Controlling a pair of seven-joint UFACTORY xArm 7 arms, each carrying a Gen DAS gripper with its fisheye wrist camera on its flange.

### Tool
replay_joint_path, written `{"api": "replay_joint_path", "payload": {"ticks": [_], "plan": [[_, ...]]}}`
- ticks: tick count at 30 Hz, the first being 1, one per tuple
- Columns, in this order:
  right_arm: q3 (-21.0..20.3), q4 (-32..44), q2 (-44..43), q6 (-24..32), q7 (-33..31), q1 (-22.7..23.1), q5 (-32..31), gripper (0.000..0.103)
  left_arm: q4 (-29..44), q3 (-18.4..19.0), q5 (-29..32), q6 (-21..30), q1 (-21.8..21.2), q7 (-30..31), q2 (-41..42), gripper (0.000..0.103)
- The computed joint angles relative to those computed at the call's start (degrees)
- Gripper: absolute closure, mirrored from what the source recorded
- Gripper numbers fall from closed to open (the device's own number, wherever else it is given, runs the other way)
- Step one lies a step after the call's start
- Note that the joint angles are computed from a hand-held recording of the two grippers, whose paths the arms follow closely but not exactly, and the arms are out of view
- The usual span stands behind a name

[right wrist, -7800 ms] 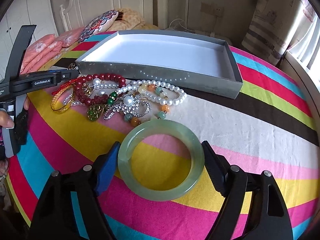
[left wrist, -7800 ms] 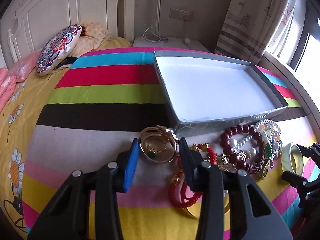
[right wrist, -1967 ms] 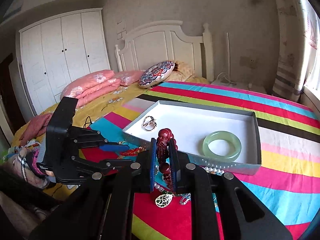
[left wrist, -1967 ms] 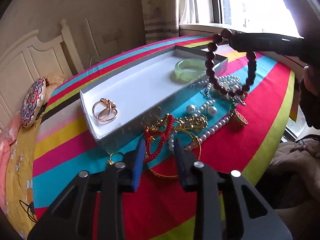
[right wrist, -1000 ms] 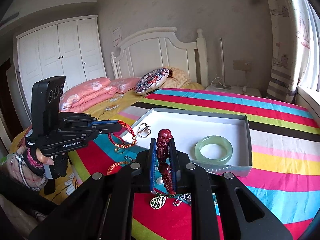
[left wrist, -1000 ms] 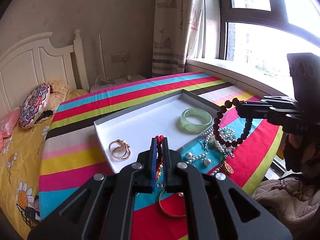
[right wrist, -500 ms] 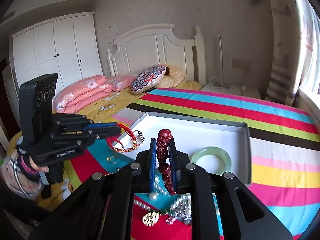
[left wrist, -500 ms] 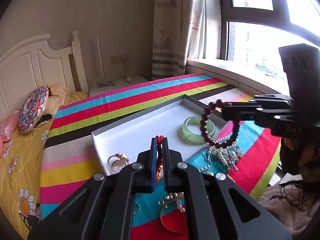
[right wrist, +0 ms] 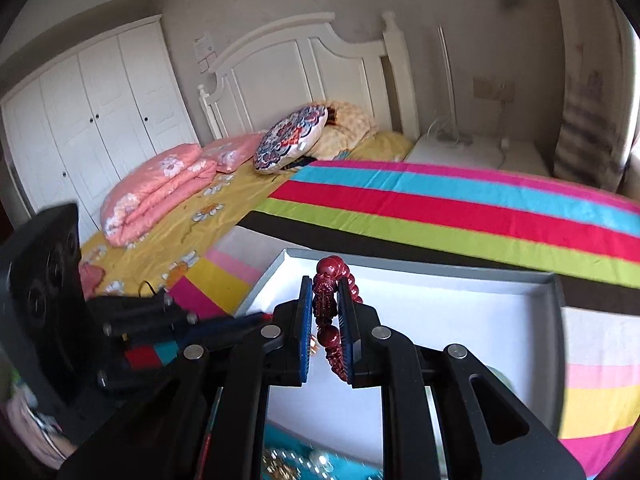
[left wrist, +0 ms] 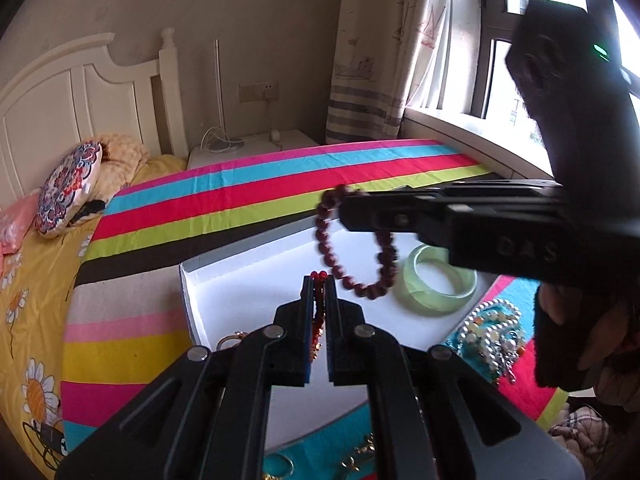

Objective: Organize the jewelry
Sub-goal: 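Lower the bead bracelet into the box with the right tool while the left tool drops the red bracelet inside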

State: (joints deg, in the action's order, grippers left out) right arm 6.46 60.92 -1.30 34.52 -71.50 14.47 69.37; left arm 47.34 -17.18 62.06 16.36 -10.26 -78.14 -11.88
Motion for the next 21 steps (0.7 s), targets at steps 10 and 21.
{"api": "replay_joint_path", "payload": {"ticks": [10,21], "plan": [[1.6,8.4,11.9,-6.4,21.5,-2.8,-15.6,0.086,7.2,3.6,-3.2,9.3,-3.6,7.8,8.8,0.096],[2.8,2.3,4.2,-9.4,13.7,-7.6,-4.5,0.029,4.3,2.5,9.5,26.8,-7.0,-7.8,2.7,0.004]]}}
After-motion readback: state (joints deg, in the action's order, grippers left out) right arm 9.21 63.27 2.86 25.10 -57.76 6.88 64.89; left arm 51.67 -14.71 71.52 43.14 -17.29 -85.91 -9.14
